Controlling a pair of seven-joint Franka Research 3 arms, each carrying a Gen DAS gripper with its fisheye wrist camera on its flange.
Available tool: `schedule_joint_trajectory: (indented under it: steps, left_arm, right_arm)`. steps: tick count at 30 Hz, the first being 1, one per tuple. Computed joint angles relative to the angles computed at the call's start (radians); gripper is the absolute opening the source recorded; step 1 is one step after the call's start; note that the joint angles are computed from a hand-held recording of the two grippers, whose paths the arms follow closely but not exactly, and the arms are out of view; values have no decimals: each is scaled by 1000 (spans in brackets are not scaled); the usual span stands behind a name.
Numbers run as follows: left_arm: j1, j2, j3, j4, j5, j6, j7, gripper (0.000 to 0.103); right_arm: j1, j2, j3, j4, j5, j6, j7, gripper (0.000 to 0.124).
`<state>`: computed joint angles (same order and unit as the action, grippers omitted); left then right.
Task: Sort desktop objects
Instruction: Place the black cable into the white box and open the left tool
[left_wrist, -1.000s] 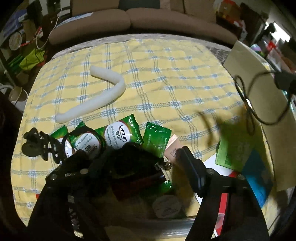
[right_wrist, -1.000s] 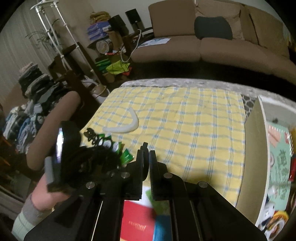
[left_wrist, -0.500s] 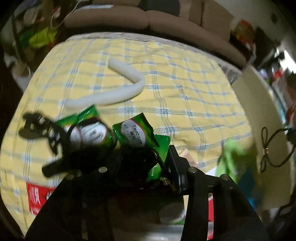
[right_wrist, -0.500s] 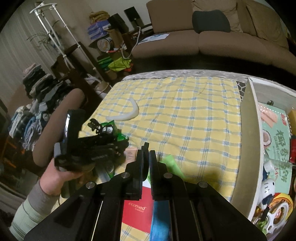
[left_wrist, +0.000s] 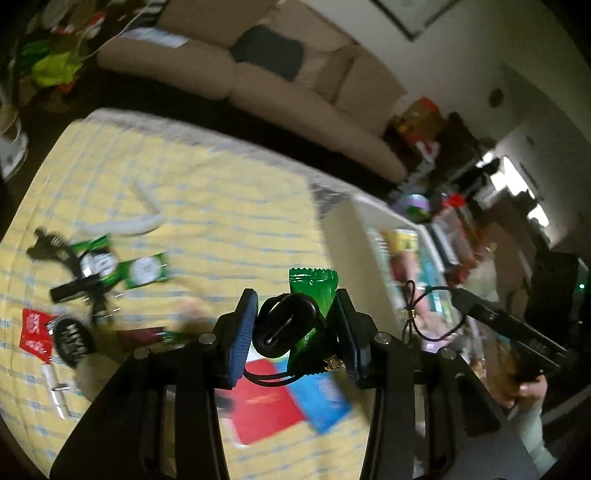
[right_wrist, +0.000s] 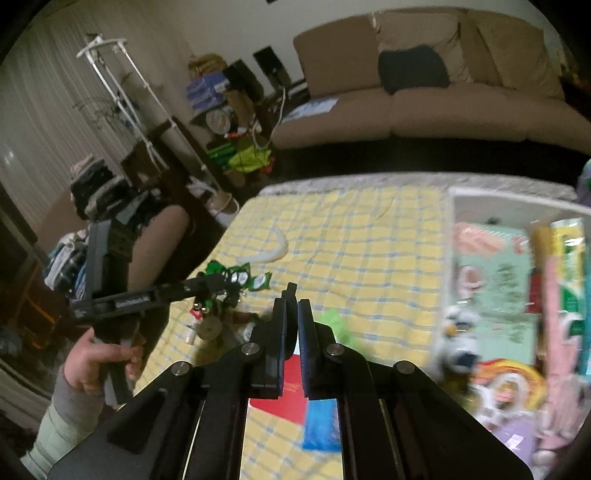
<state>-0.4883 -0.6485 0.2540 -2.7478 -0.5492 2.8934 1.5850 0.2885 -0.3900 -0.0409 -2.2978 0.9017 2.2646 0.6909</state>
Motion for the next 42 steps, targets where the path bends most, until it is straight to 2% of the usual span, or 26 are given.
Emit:
schedule_joint_trajectory:
  steps: [5,9,11,15,20,25,31,34,36,38,39,40,41,42]
  left_arm:
    - [-50,82,-92,136,-2,-25,-55,39]
    - [-87,219,-155,281,-29,-37,-81,39]
    - [-72,280,-202,347,-39,-47,-99,39]
    - [-35,485,-271,542,-61,-66,-124,39]
    - [40,701,-336,739,29,-89,-235,39]
    - [85,881,-357,905,182,-132,-353,39]
    - [87,1011,-334,1040,417,-209,-502,40]
    - [86,1038,-329,1073,514,-251,-566,40]
    - [74,1039,-316,1076,594,-272,-629,44]
    - [90,1025,-332,1059,621,-264,-654,50]
    - [97,1017,-341,1052,635,-261,-665,52]
    - [102,1008,-348,1045,654,-261,-679,59]
    - [104,1000,-352,1039,677,-267,-699,65]
    - [115,992,-363,1033,685,-264,-707,65]
  right_arm:
    - [-81,-70,-69,30,-83,-82,22,5]
    - [-149,-59,-111,86,-140,-132,33,5]
    - [-175,-31,-126,124,-154,-148,31,5]
    - [-209,62,-143,200,-119,-168,32,5]
    - [-234,208,-116,283,-62,-138,31,5]
    - [-262,391,-68,404,-51,-105,60,6]
    - [-290,557,-8,530,-53,-83,110,6]
    - [-297,613,14,569,-81,-90,149,8]
    - [-293,632,23,577,-122,-81,178,8]
    - [-282,624,27,560,-181,-38,182,13]
    - [-281,606,29,536,-190,-1,164,16]
    - [-286,596,32,523,-181,15,147,19]
    - [-292,585,32,514,-171,19,135,20]
    - [-298,578,30,513,-164,9,131,20]
